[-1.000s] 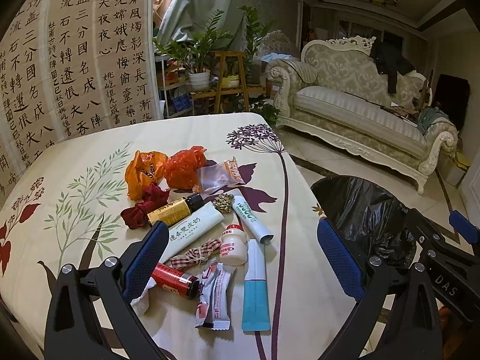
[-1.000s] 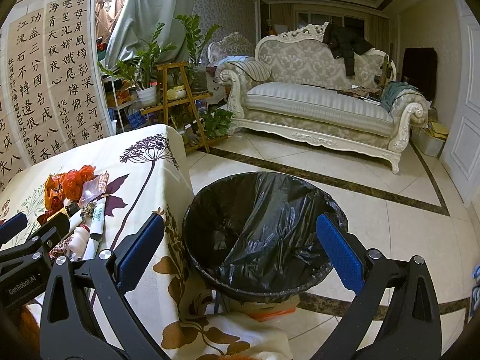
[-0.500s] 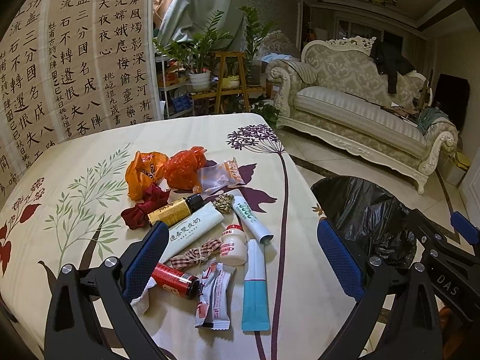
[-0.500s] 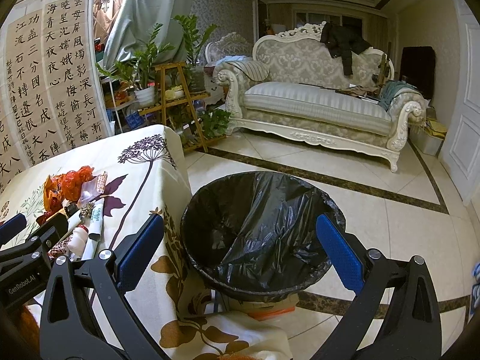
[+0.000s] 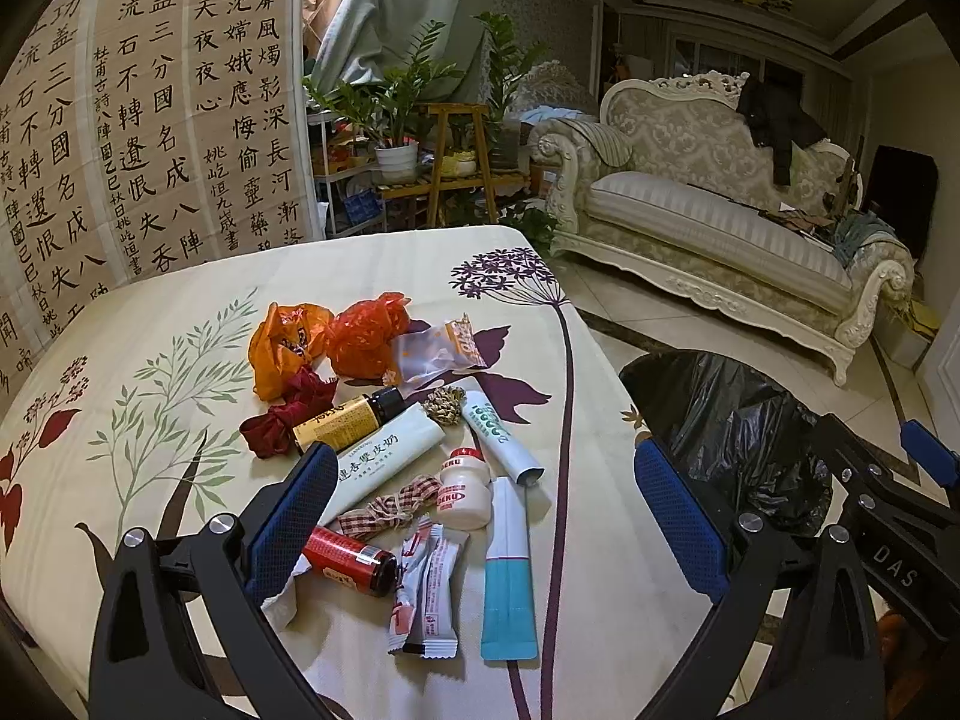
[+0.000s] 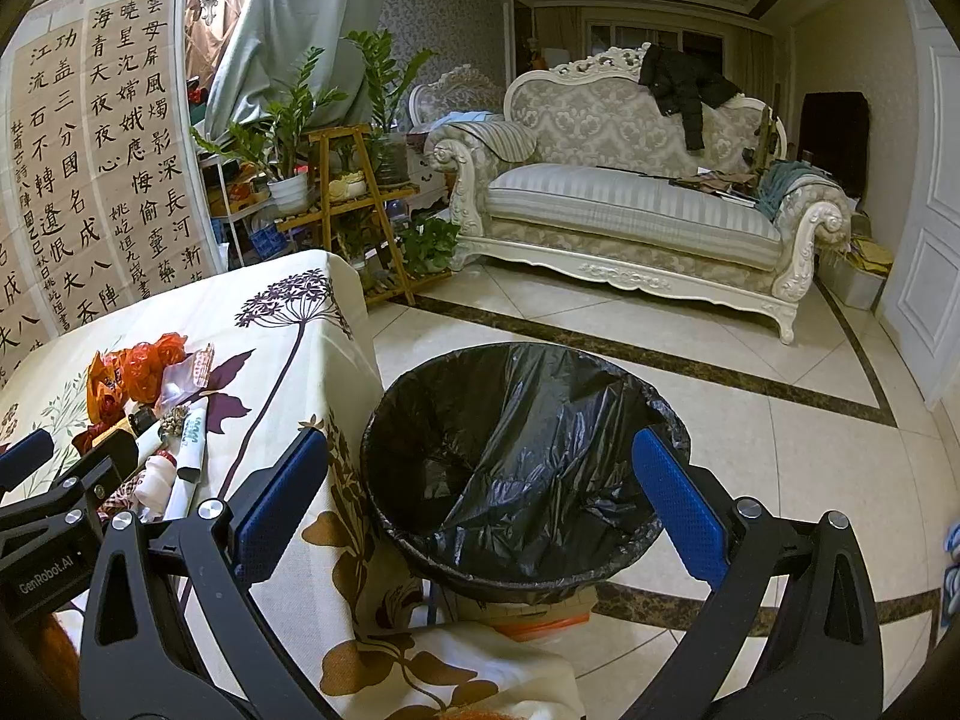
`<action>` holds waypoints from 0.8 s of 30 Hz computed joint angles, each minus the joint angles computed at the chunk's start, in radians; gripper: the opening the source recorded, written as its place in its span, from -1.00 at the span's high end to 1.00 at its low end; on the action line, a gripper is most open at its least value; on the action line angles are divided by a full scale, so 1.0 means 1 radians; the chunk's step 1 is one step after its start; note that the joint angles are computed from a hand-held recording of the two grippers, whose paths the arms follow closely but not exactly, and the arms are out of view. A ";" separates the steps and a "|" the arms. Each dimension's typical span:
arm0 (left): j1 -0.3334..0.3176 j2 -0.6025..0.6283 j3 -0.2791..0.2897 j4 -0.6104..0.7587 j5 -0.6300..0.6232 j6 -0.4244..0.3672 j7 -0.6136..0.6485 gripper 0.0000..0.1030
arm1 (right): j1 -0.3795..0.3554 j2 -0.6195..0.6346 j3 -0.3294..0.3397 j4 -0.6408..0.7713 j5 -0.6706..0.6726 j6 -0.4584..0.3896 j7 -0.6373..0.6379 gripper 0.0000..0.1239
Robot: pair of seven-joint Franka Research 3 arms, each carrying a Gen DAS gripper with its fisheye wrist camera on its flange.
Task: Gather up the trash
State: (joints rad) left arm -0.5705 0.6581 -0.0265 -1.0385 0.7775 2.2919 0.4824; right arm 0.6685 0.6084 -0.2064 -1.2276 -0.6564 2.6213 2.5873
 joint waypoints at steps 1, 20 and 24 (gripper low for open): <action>0.000 0.000 0.001 0.000 0.001 0.001 -0.001 -0.87 | 0.000 -0.001 0.000 -0.001 0.001 0.000 0.000 -0.60; -0.002 0.015 0.002 0.022 -0.009 -0.001 0.019 -0.87 | -0.003 0.003 -0.001 -0.002 0.005 0.002 0.001 -0.60; -0.005 0.018 0.004 0.028 -0.010 -0.006 0.024 -0.87 | -0.006 0.002 0.002 -0.006 0.012 0.002 -0.006 -0.60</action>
